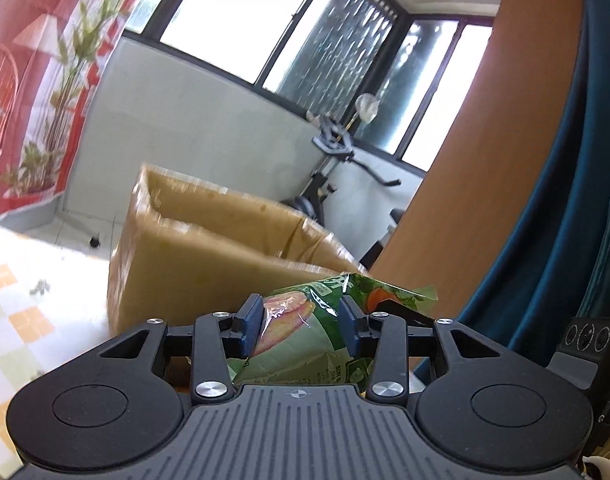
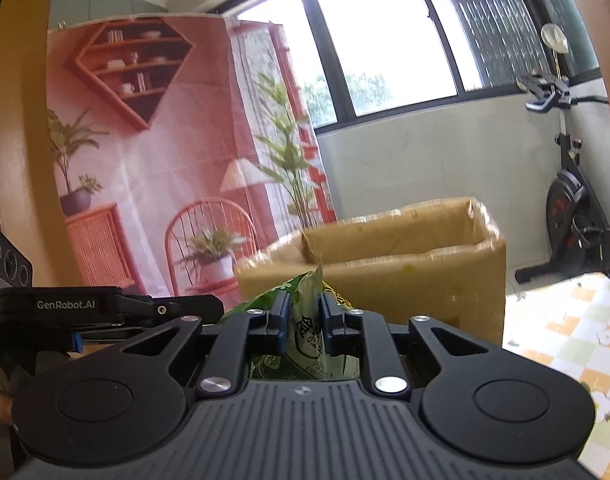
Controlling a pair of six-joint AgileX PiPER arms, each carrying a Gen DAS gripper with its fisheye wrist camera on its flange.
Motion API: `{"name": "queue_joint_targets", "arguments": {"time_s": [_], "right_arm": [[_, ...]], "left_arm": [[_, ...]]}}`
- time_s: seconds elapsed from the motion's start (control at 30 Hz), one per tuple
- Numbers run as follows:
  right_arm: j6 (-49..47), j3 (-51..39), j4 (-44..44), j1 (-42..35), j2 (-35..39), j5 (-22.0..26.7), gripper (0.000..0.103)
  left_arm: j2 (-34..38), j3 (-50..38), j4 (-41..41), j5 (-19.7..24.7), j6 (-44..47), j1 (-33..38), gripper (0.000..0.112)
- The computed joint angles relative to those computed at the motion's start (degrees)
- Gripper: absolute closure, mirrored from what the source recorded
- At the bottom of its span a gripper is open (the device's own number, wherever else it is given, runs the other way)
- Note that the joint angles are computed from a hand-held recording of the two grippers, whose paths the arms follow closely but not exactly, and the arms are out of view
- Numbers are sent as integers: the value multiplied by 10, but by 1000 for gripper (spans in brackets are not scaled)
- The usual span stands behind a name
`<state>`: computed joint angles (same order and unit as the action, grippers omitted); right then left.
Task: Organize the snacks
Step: 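Carry the green-and-pink chip bag with both tools into the box and release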
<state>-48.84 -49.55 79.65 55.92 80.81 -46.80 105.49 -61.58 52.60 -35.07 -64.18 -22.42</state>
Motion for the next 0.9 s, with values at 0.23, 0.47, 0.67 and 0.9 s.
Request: {"name": "queue_joint_targets", "arguments": {"time_s": [0.23,0.47,0.67,0.9], "right_arm": [[-41,-41,-50,-28,-6,11,85],[-61,-107,-126,-94,19,58,85],[-25,-160,-179,-175,68,131,85],[74,-207,-268,-258,130,190,85]], "left_arm": [[-11,-48,-22,12,40,-6,69],[20,-153,1,71,32,-24,68],[87,-275,125,120,-91,-24,68],[157,-397,322,164,-279,-24,68]]}}
